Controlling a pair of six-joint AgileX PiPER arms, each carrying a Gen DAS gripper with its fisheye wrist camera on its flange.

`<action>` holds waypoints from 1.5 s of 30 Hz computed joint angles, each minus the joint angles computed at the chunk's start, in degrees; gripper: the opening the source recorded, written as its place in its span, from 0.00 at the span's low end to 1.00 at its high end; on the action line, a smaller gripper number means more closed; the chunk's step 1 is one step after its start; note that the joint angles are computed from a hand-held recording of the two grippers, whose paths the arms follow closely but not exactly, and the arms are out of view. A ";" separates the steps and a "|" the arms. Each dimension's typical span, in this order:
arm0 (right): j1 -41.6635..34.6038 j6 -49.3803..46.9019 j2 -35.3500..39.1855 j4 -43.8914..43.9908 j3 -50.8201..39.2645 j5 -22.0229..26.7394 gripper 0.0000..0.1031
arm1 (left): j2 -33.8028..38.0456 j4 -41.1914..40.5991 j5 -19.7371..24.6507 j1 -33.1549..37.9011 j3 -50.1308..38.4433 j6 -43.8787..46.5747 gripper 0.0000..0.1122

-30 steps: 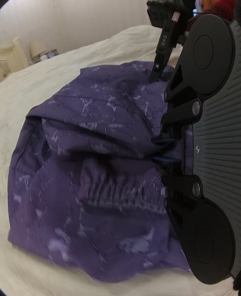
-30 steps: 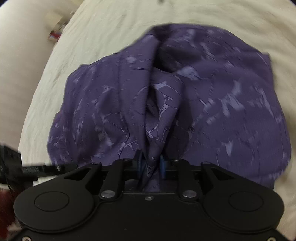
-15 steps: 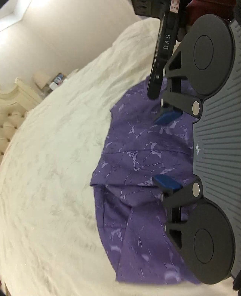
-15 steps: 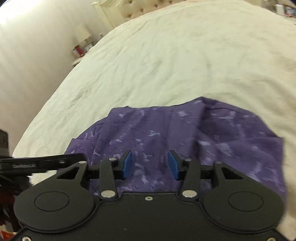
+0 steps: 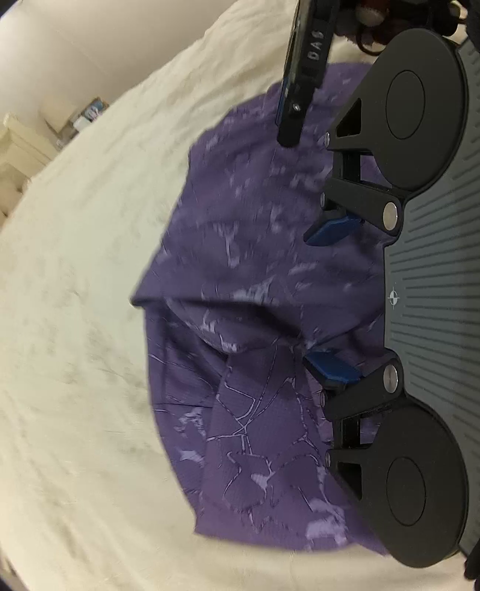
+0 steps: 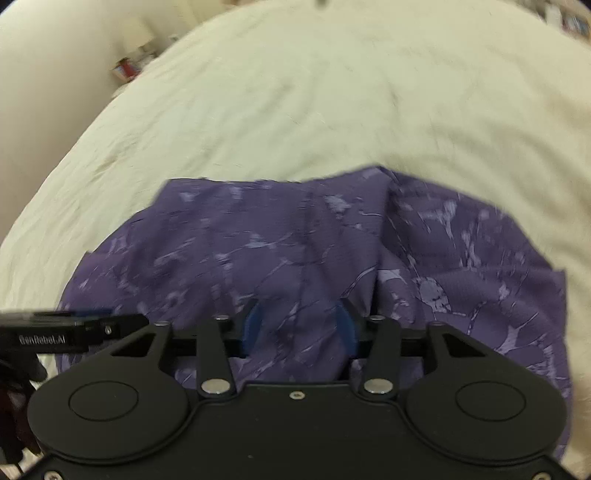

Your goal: Fold large clothes

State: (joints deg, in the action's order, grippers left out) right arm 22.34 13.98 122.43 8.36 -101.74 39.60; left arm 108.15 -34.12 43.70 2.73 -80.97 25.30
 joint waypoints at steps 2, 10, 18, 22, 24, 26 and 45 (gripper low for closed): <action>2.14 1.87 -3.16 -3.84 3.47 -1.27 0.61 | -4.15 -1.56 -1.05 0.48 4.62 2.23 0.55; 12.24 12.71 -3.80 -23.53 8.24 6.94 0.69 | -17.97 1.58 -2.30 2.75 19.98 1.21 0.60; 12.78 23.26 -11.98 -24.77 14.55 2.87 0.81 | -25.20 3.57 1.10 9.06 26.28 3.32 0.72; 15.38 32.42 -20.51 -26.44 22.97 2.26 0.89 | -29.07 2.35 3.52 14.73 30.12 8.86 0.78; 17.87 37.82 -24.77 -27.88 27.34 3.44 0.91 | -30.01 1.18 5.32 17.84 31.29 12.63 0.80; 20.79 44.04 -28.49 -29.72 31.70 4.90 0.92 | -31.26 0.87 6.50 20.19 32.73 15.66 0.80; 47.11 77.41 -51.11 -34.11 55.82 20.16 0.96 | -47.80 3.48 13.99 38.96 51.02 27.70 0.81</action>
State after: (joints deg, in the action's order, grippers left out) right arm 69.45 91.39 71.33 -25.75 -45.92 59.76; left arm 60.35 -30.64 57.69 41.69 -29.95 53.00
